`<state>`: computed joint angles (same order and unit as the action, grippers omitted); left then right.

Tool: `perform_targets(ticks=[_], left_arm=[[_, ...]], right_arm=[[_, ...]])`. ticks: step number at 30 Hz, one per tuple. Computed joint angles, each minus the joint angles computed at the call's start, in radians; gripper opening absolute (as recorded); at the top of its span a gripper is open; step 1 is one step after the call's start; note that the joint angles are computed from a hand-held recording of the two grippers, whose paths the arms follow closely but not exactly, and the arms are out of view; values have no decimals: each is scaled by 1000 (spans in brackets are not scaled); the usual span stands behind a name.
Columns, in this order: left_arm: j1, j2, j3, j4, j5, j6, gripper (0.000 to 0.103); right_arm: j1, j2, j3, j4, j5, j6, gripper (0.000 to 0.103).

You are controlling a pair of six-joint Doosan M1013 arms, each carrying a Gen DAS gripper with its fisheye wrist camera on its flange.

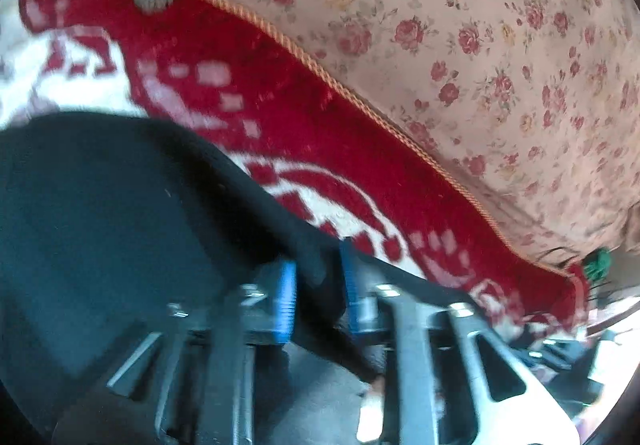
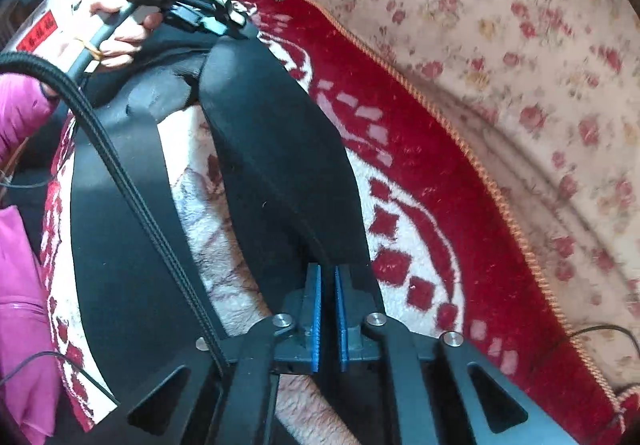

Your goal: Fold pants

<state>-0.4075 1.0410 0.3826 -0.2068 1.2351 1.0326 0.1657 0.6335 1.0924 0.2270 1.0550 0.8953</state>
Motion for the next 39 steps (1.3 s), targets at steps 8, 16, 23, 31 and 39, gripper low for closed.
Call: perform_targets(ticks=[8, 16, 23, 31, 39], left_arm=[[-10, -143, 231, 39, -207, 30, 7], [-36, -366, 588, 94, -423, 63, 7], [-69, -486, 827, 216, -512, -49, 7], [-77, -517, 946, 226, -629, -111, 10], [-28, -588, 1023, 290, -727, -246, 55]], right_arm=[[11, -92, 112, -57, -156, 97, 4], [48, -202, 243, -70, -235, 130, 4], [85, -277, 386, -35, -306, 149, 4], [109, -301, 522, -91, -481, 378, 6], [88, -362, 602, 165, -603, 400, 24]])
